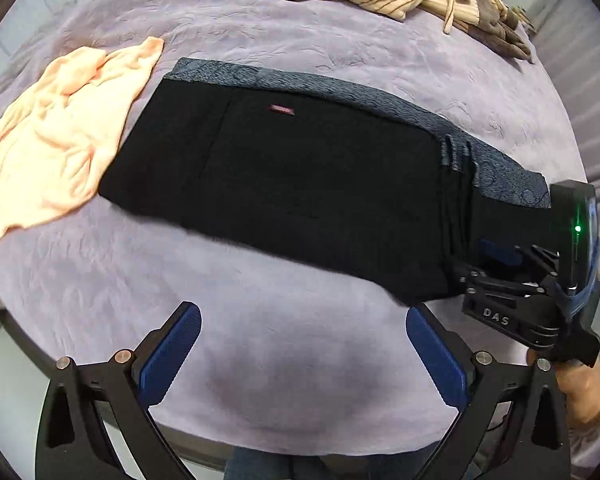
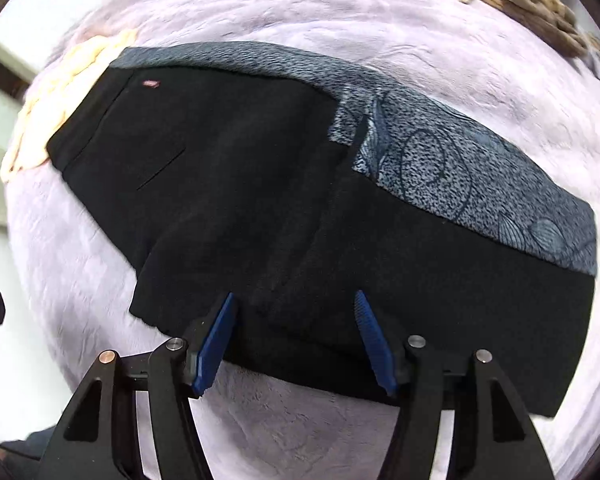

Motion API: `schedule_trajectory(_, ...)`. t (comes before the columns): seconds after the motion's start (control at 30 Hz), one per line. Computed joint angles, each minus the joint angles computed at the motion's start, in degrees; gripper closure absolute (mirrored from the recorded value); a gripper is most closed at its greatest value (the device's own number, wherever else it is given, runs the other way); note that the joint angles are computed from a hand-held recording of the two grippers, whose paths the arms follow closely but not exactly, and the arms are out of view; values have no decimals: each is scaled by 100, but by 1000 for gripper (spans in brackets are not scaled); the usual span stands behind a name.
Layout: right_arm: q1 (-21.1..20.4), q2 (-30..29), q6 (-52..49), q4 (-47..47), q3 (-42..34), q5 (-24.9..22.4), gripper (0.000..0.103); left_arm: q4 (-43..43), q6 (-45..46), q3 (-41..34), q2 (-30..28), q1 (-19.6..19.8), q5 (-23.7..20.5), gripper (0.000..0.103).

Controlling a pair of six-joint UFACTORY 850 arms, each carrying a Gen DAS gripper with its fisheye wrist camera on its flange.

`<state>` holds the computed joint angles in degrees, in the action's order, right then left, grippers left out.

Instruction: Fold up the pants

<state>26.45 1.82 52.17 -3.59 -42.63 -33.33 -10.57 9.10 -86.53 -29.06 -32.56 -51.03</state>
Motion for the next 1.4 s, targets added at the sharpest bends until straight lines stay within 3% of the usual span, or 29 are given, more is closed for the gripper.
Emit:
schedule_trajectory(0.1, 186, -307, 965, -301, -410, -612, 35, -274, 771, -233, -230, 348, 100, 0)
schedule_trajectory(0.27, 382, -785, 1361, -100, -1136, -1482, 35, -488, 1076, -608, -627, 876, -25, 0)
schedule_trajectory(0.3, 397, -817, 1312, -19, -1250, -1494, 35, -511, 1089, -630, -672, 953, -5, 0)
schedule_trajectory(0.37, 380, -723, 1045, 419, -1292, -1078, 35, -459, 1007, -641, -747, 1059, 30, 0)
schedule_trajectory(0.5, 513, -1046, 890, 344, -1778, -1513, 35, -610, 766, -628, -837, 1243, 15, 0)
schedule_trajectory(0.63, 413, -1222, 648, 724, -1942, -1533, 35, -1005, 760, -647, -909, 1346, -154, 0)
schedule_trajectory(1.17, 522, -1037, 363, 1554, -1624, -1478, 35, -2209, 864, -1213, -1638, 1303, -910, 0)
schedule_trajectory(1.4, 571, -1310, 261, 1676, -1797, -1408, 35, -2195, 794, -1209, -1623, 1202, -817, 0)
